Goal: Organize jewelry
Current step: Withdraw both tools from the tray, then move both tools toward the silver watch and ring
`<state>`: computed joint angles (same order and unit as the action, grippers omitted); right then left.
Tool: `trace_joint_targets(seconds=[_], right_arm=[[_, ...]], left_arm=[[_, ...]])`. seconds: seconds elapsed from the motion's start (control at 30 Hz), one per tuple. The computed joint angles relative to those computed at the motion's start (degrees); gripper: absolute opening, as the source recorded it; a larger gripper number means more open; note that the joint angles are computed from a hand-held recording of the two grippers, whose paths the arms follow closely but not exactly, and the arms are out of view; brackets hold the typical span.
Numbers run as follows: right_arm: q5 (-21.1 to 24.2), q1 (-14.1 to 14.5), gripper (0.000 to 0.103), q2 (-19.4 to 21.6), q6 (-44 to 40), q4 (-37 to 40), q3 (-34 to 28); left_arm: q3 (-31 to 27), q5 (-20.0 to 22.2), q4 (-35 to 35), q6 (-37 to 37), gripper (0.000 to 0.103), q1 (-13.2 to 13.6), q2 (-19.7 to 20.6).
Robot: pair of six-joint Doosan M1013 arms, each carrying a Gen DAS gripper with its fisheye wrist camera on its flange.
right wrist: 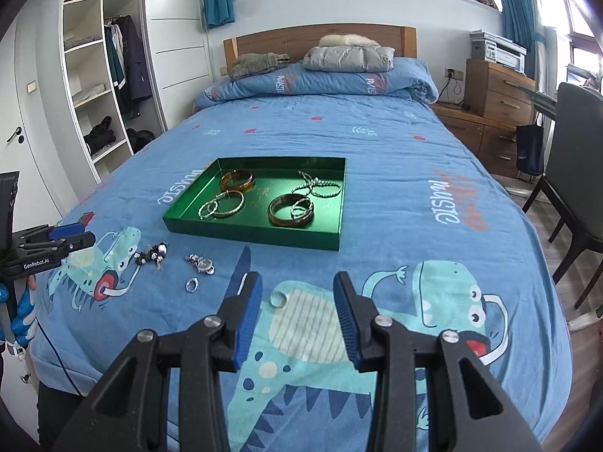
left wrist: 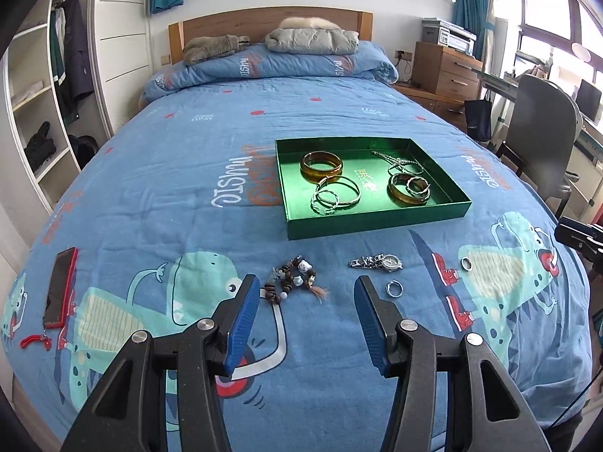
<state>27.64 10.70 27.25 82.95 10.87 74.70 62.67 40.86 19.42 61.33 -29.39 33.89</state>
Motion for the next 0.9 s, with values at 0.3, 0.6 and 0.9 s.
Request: trace_joint_targets(seconds=[0.3, 0.6, 0.9], right_arm=[[1.58, 0.59, 0.037, 1.36, -0.86, 1.41, 0.15], [2.8, 1.32, 0.037, 2.69, 0.93, 0.25, -0.83], [3.49, 1.52, 0.037, 3.73, 2.38, -1.0, -1.59]], left_arm=[[-0.56, 2.24, 7.24, -6.73, 0.055, -2.15, 0.76], [-1.16, 2.87, 10.16, -8.1, 0.062, -3.29, 1.29], [-2.45, 3.97, 10.39, -7.42, 0.063, -3.79, 2.38]])
